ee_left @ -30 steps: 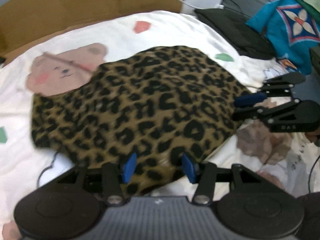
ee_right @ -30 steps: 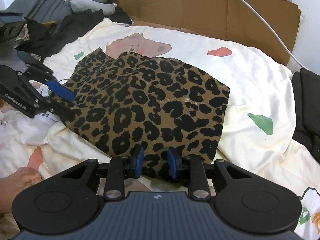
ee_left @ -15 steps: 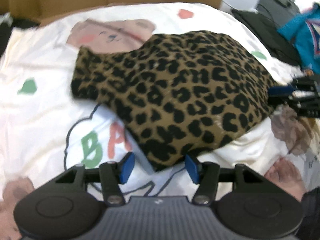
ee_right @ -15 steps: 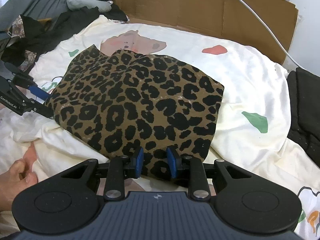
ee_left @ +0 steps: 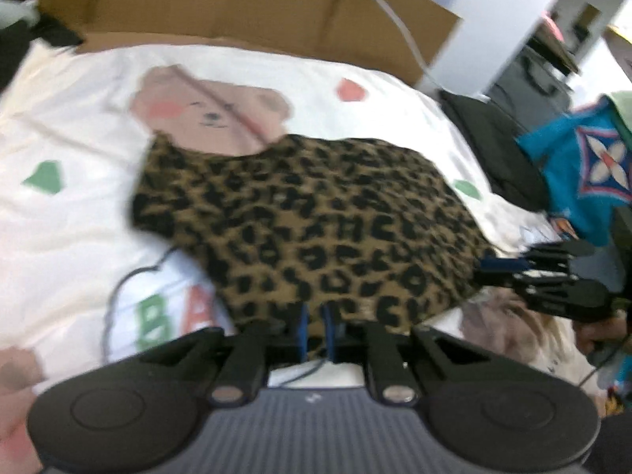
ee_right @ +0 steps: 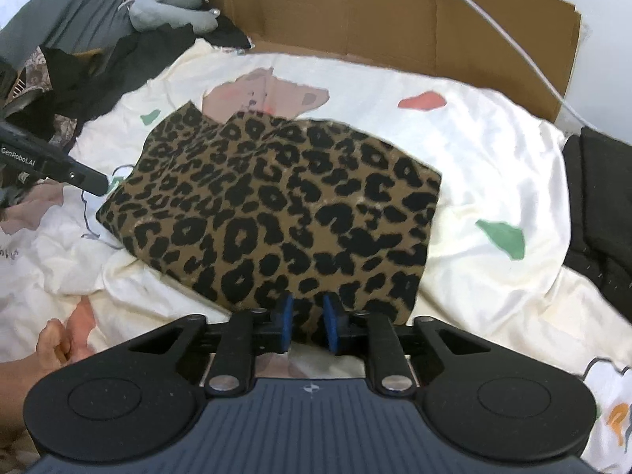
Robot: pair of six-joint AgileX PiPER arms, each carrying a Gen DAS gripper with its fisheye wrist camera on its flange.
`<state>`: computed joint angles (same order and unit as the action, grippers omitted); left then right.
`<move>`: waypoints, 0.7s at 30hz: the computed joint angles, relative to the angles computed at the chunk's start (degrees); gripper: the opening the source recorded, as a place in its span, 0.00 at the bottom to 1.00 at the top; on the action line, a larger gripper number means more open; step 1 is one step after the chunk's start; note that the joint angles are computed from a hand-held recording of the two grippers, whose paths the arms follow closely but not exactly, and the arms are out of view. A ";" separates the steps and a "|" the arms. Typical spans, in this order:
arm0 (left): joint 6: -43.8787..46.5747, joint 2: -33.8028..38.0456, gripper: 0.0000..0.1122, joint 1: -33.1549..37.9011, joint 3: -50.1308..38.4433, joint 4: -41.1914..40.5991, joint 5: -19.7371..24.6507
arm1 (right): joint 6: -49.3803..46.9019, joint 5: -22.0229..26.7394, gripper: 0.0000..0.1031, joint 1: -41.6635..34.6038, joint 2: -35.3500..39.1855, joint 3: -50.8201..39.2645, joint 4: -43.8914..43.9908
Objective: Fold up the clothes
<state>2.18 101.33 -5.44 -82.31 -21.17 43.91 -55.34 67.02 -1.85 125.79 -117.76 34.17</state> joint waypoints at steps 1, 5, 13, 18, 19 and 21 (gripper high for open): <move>0.07 0.81 0.08 -0.69 -0.45 -0.09 -0.08 | -0.06 -0.29 0.20 0.11 -0.17 0.58 -0.10; -2.00 3.86 0.05 -3.18 -1.65 3.34 0.42 | -0.19 -1.73 0.19 0.35 -0.26 2.07 -0.80; -5.45 3.24 0.02 -3.55 3.06 6.84 -2.83 | 1.84 -4.02 0.18 1.37 -0.58 3.20 -3.52; -6.96 3.14 0.02 -2.78 2.00 7.63 -1.14 | 3.03 -2.82 0.18 2.89 0.22 0.71 -7.06; -8.56 3.25 0.02 -2.73 0.90 9.25 0.18 | 4.14 -1.74 0.18 3.10 0.94 -0.93 -7.75; -12.12 3.90 0.02 -2.81 -2.11 12.34 3.24 | 5.79 -0.98 0.19 3.31 1.18 -1.86 -8.50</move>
